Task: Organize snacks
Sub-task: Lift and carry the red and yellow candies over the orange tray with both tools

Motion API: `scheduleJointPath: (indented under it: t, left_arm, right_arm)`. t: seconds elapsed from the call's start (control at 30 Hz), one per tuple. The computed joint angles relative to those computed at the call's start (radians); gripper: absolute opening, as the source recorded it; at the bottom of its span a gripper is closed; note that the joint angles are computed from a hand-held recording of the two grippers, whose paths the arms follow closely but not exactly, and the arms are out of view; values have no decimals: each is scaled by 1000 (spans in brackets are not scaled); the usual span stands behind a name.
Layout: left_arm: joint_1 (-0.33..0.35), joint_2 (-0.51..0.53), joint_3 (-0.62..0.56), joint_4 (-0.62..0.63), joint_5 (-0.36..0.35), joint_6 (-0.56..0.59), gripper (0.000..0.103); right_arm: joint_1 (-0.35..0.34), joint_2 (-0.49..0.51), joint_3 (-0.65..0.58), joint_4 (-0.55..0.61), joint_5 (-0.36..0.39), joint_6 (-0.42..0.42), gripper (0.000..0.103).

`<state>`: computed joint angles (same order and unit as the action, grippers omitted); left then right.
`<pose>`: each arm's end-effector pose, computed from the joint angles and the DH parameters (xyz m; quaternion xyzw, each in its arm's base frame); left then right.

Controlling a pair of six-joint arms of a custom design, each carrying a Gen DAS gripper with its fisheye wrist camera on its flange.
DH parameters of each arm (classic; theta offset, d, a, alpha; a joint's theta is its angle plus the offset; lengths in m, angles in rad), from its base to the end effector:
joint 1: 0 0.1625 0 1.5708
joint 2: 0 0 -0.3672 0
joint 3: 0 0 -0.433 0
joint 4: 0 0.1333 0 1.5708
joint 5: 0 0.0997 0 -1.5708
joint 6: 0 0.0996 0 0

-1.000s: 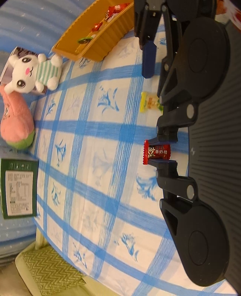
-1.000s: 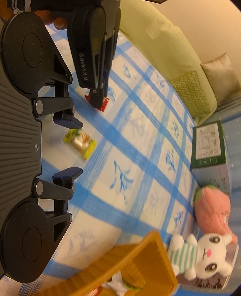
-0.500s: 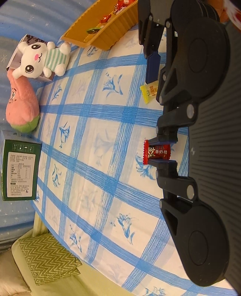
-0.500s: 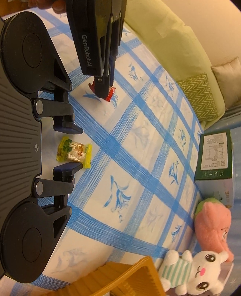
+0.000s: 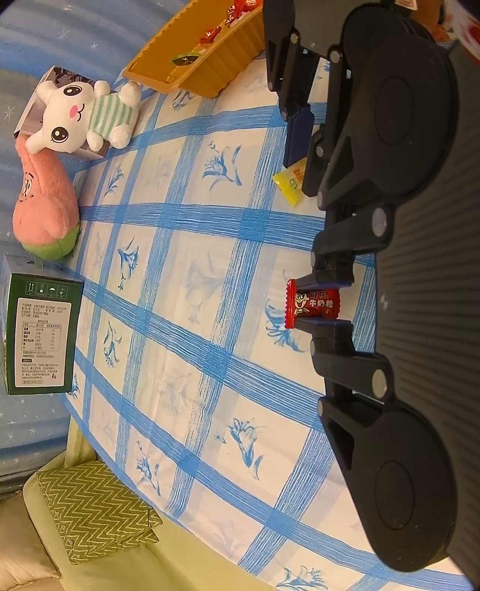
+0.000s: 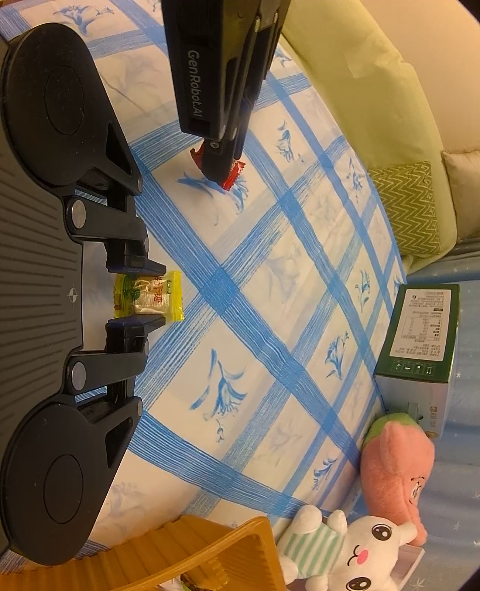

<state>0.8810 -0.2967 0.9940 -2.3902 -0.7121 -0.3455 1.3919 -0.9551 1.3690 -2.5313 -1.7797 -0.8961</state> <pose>-0.3417 -0.7422 -0.0606 0.1304 0.8985 -0.2538 0.3336 -0.0216 -0.7525 0.2567 0.3097 -0.9066 0.1792 0.2237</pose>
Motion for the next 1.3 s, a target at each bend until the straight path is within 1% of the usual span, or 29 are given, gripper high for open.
scheduleJointPath:
  t: [0.13,0.33,0.6,0.8,1.0,1.17,1.3]
  left_arm:
    - [-7,-6,12,-6,5,0,14]
    - [-21,-20,37,-17,7,-5,14]
    - [-61,-31,64,-42,-19,5,14]
    - [-102,-11,52,-66,-64,34,14]
    - [-140,44,-14,-78,-133,87,14]
    - [-168,121,-117,-61,-181,135,14]
    - [-185,198,-229,-33,-218,175,14]
  right_arm:
    - [-6,-9,-11,44,22,34,22]
    - [-16,-53,11,72,58,65,22]
    - [-41,-153,68,110,114,88,22]
    - [-77,-250,120,132,141,107,22]
    - [-122,-343,158,136,156,128,22]
    - [-161,-408,173,122,169,150,22]
    - [-192,-439,165,106,176,173,22]
